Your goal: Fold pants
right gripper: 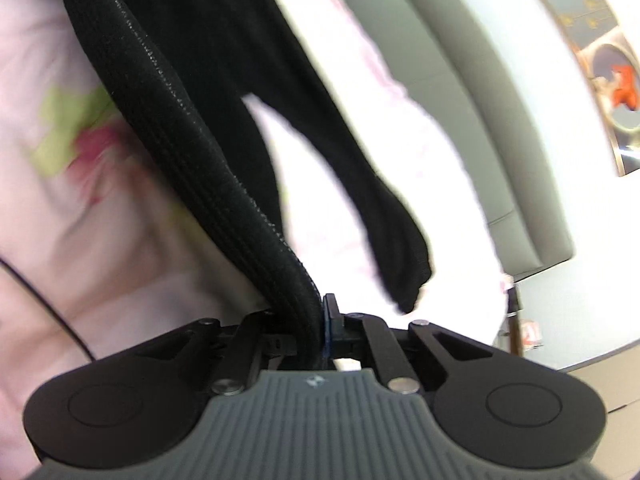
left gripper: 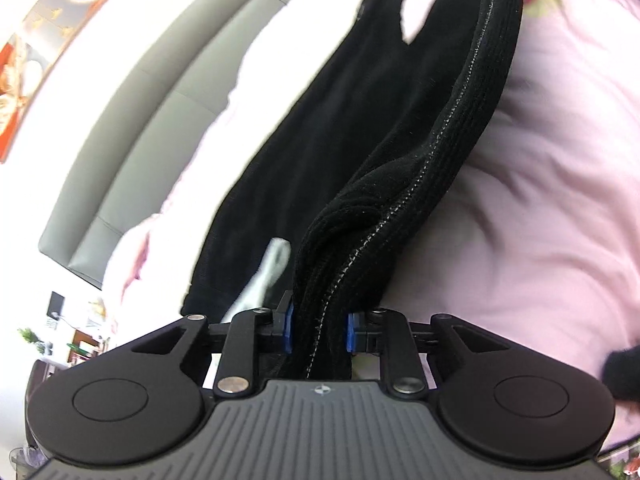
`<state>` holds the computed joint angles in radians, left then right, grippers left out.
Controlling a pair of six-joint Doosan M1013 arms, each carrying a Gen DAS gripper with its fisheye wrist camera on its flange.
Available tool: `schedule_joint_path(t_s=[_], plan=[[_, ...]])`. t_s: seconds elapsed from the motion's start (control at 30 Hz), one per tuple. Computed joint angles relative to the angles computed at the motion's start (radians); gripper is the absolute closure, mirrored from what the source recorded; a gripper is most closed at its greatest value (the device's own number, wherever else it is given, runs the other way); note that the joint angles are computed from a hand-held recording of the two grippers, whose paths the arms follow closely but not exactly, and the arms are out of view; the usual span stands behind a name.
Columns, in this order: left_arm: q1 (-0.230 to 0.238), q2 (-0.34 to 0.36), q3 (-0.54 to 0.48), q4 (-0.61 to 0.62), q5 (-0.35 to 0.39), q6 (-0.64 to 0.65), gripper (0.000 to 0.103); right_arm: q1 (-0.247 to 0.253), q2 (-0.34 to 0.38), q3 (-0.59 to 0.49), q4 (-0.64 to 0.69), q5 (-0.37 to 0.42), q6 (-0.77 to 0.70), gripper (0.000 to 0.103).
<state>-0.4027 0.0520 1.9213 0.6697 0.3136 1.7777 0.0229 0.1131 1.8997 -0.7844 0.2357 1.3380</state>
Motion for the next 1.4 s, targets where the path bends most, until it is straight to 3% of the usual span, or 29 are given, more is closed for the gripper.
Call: schedule_joint_path(t_s=[0.17, 0.33, 0.43, 0.57, 0.7, 0.77, 0.83, 0.9, 1.03, 1.1, 1.13, 1.17, 1.27, 1.33, 1.4], plan=[[0.011, 0.021, -0.047, -0.005, -0.010, -0.027, 0.077, -0.005, 0.010, -0.015, -0.199, -0.034, 0.194, 0.102], [0.029, 0.045, -0.100, -0.242, 0.028, 0.268, 0.078, -0.009, 0.020, -0.027, -0.259, -0.046, 0.211, 0.102], [0.043, 0.077, -0.163, -0.329, 0.051, 0.361, 0.078, -0.016, 0.052, -0.080, -0.266, -0.054, 0.205, 0.102], [0.066, 0.156, -0.294, -0.386, 0.069, 0.388, 0.078, -0.025, 0.130, -0.201, -0.211, -0.049, 0.111, 0.102], [0.083, 0.273, -0.449, -0.390, 0.115, 0.388, 0.078, -0.037, 0.238, -0.368, 0.055, -0.007, -0.217, 0.102], [0.092, 0.338, -0.533, -0.420, 0.170, 0.410, 0.078, -0.043, 0.298, -0.469, 0.286, 0.049, -0.460, 0.102], [0.097, 0.404, -0.615, -0.438, 0.234, 0.407, 0.078, -0.044, 0.360, -0.563, 0.385, 0.110, -0.588, 0.102], [0.106, 0.465, -0.696, -0.466, 0.303, 0.378, 0.078, -0.039, 0.425, -0.656, 0.426, 0.175, -0.662, 0.102], [0.121, 0.573, -0.842, -0.496, 0.447, 0.229, 0.077, -0.024, 0.545, -0.830, 0.428, 0.300, -0.661, 0.099], [0.132, 0.630, -0.917, -0.521, 0.553, 0.149, 0.067, -0.019, 0.624, -0.969, 0.443, 0.487, -0.610, 0.093], [0.138, 0.652, -0.946, -0.543, 0.595, 0.122, 0.063, -0.017, 0.659, -1.028, 0.437, 0.572, -0.592, 0.082], [0.149, 0.676, -0.982, -0.567, 0.625, 0.105, 0.057, -0.013, 0.682, -1.059, 0.405, 0.615, -0.572, 0.070], [0.183, 0.733, -1.094, -0.662, 0.703, -0.006, 0.042, -0.014, 0.698, -1.078, 0.352, 0.640, -0.523, 0.056], [0.216, 0.728, -1.098, -0.782, 0.684, -0.058, 0.042, -0.018, 0.699, -1.098, 0.377, 0.663, -0.488, 0.052], [0.238, 0.691, -1.042, -0.849, 0.564, -0.139, 0.042, -0.024, 0.690, -1.113, 0.421, 0.688, -0.460, 0.046]])
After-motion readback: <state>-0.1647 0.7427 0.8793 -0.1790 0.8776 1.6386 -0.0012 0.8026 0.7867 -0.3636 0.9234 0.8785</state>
